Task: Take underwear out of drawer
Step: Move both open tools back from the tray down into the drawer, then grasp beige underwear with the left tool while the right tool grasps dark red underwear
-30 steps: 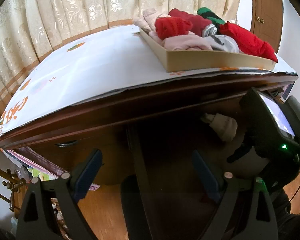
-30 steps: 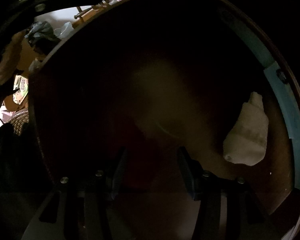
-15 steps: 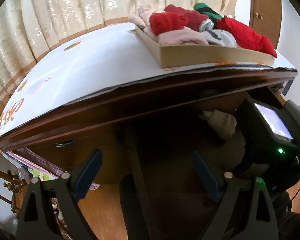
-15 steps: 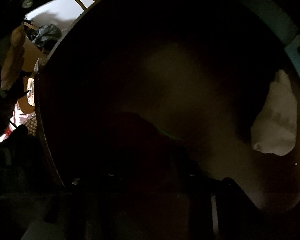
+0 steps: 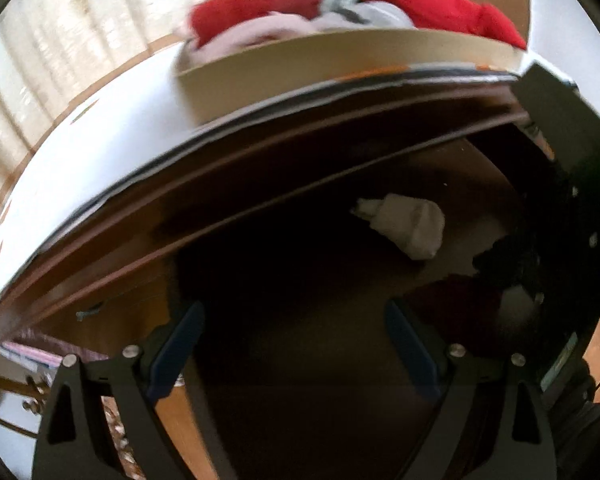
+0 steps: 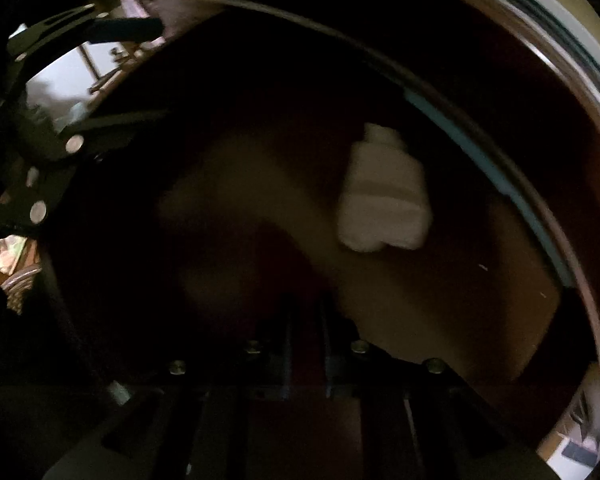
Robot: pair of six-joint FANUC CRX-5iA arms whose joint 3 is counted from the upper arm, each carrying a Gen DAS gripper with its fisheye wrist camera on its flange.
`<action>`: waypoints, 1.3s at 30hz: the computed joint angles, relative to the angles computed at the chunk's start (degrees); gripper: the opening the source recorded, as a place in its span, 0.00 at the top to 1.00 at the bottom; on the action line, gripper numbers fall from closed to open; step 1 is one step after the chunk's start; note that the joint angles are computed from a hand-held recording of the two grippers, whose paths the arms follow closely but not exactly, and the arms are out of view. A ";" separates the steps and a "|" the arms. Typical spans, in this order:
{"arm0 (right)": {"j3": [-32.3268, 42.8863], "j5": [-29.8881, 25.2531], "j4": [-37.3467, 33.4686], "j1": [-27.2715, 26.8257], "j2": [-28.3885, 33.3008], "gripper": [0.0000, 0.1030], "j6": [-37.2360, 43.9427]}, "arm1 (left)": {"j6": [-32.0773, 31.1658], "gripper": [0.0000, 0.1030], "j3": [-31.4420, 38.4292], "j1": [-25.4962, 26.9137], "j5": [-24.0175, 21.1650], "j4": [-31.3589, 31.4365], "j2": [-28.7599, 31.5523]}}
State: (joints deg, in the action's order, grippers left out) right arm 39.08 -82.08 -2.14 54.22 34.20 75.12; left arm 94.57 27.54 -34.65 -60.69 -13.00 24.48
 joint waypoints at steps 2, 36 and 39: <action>-2.30 0.61 1.07 -0.33 -1.38 0.88 -1.52 | -1.98 0.10 2.28 -0.71 -0.85 0.32 1.73; -4.60 1.94 -12.78 -5.07 -3.48 0.46 1.34 | -11.01 0.10 13.11 -1.88 -7.78 -1.39 9.66; -5.35 2.64 -12.98 -4.83 -3.83 0.46 1.81 | -10.88 0.10 13.80 -1.98 -8.36 -1.62 10.07</action>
State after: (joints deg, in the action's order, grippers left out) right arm 33.73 -79.44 -15.12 49.39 30.37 76.93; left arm 83.69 41.34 -36.62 -69.06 -14.63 34.54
